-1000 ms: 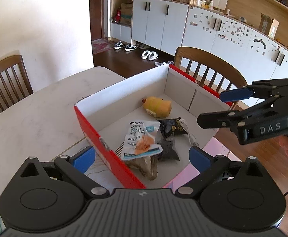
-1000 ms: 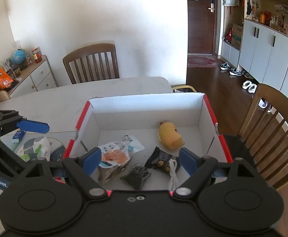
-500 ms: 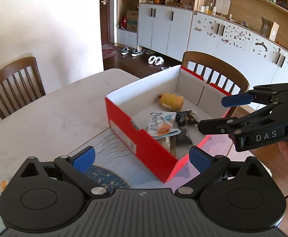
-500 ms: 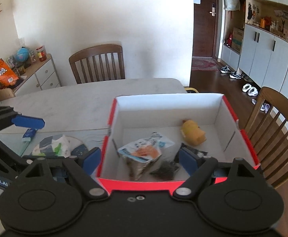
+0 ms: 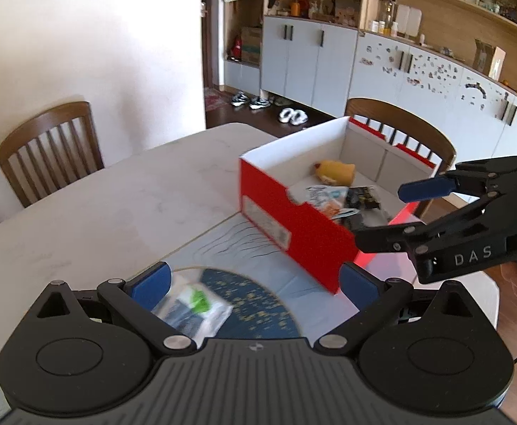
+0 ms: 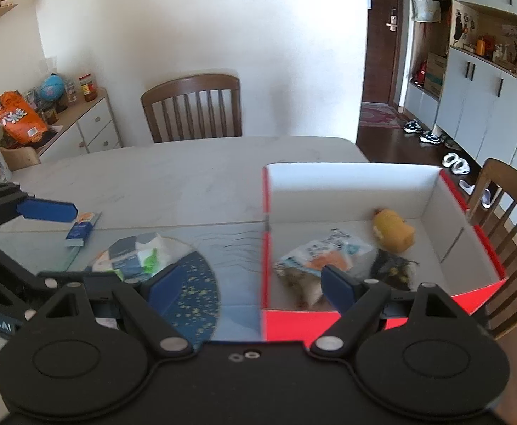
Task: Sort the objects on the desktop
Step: 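Withdraw both tools from the shoebox back toward the placemat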
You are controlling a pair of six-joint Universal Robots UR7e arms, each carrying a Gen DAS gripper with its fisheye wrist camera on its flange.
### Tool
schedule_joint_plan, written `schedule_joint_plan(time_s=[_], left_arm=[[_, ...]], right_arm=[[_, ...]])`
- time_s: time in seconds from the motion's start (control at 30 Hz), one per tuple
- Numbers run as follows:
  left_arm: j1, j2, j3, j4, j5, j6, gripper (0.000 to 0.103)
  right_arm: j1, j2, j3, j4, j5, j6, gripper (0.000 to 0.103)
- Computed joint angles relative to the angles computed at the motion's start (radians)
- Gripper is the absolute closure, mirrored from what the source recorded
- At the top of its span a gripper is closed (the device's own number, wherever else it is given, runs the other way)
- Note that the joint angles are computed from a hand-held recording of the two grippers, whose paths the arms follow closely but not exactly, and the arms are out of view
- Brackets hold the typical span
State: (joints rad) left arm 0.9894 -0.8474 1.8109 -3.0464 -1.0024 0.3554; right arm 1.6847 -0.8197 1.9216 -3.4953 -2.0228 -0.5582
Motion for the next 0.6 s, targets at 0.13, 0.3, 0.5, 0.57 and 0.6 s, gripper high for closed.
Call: schedule_joint_plan(time_s=[0.13,0.3,0.5,0.57,0.6], left_arm=[[0.021,-0.035,0.04,-0.052,0.02,0.032,0.001],[0.065,-0.072,0.054,-0.059,0.028,0.02,0.001],[0.106,-0.08,0.079,-0.133,0.068,0.064,0.001],[0.123,-0.086,0.082,-0.127,0.066,0.043,0.001],[0.132,-0.088,0.086,-0.13,0.068,0.038,0.001]], right_arm=[[0.028,0.05,-0.009,-0.017,-0.033,-0.019,0.017],[0.063,0.101,-0.005,-0.021,-0.041,-0.045,0.016],[0.098,0.154,-0.006,-0.022,-0.041,-0.048,0.016],[0.108,0.17,-0.01,-0.018,-0.041,-0.043,0.016],[0.113,0.178,-0.012,-0.017,-0.04,-0.039,0.016]])
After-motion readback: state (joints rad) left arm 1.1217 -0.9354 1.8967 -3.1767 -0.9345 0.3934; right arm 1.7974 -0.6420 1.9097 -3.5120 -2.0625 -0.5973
